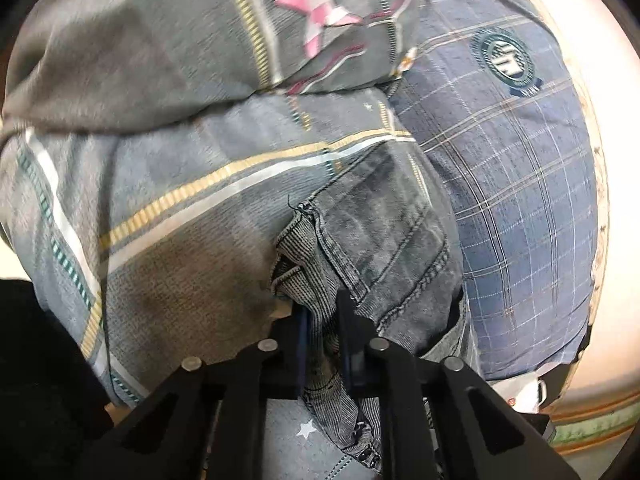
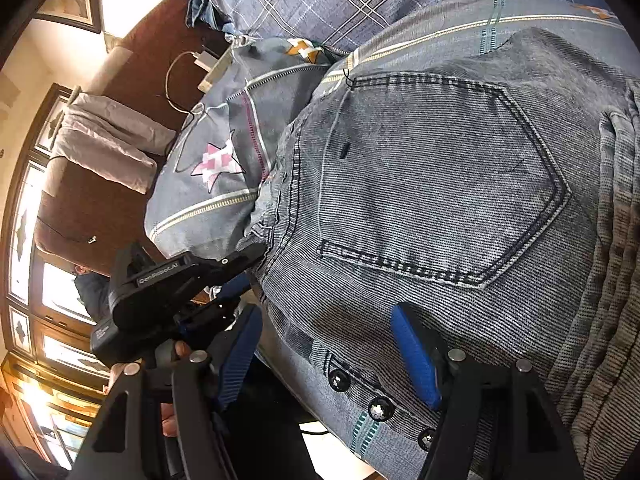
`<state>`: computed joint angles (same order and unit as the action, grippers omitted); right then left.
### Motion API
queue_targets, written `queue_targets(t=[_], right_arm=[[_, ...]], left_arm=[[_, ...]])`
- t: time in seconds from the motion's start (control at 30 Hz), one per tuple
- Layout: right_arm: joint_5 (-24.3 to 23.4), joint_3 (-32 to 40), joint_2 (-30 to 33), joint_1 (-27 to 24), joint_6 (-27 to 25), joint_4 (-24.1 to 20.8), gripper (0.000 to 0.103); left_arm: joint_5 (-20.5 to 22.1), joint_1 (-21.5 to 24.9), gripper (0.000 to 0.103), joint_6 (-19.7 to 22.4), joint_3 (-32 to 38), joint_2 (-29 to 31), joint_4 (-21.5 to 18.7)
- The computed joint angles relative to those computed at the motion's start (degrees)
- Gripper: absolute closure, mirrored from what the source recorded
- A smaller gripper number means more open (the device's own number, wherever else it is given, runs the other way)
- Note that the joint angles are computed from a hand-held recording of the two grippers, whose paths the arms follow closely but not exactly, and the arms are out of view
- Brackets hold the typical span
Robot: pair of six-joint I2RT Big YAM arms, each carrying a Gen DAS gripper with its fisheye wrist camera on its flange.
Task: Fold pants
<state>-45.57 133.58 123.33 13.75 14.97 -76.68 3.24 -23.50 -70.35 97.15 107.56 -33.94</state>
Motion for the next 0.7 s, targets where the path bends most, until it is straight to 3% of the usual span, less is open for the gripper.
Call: queue_targets(t=[0.2, 0.27, 0.37, 0.57, 0.7], right_arm=[[0.6, -0.8, -1.2, -0.5, 1.1, -0.6, 0.032], [1.1, -5.2, -4.8, -1.3, 2.2, 3.6, 0.032], [0.4, -13.9, -11.9, -4.3, 3.9, 10.0, 0.032], [10.5, -22.6, -18.1, -13.0, 5.9, 12.4, 0.032], [8.5, -29.0, -20.2, -17.7, 11.0, 16.8, 0.032]], left_arm=[[-7.7, -2.3, 0.092, 8.0, 5.0, 0.6, -5.2], [-10.1, -3.2, 0.093, 11.1, 7.1, 1.1, -6.8], [-14.7, -5.3, 0.093, 18.4, 12.0, 2.3, -9.1], [-22.5, -11.0, 0.094, 33.8, 23.7, 6.6, -11.9], [-24.8, -16.6, 0.097, 46.3, 34.4, 12.1, -14.5]])
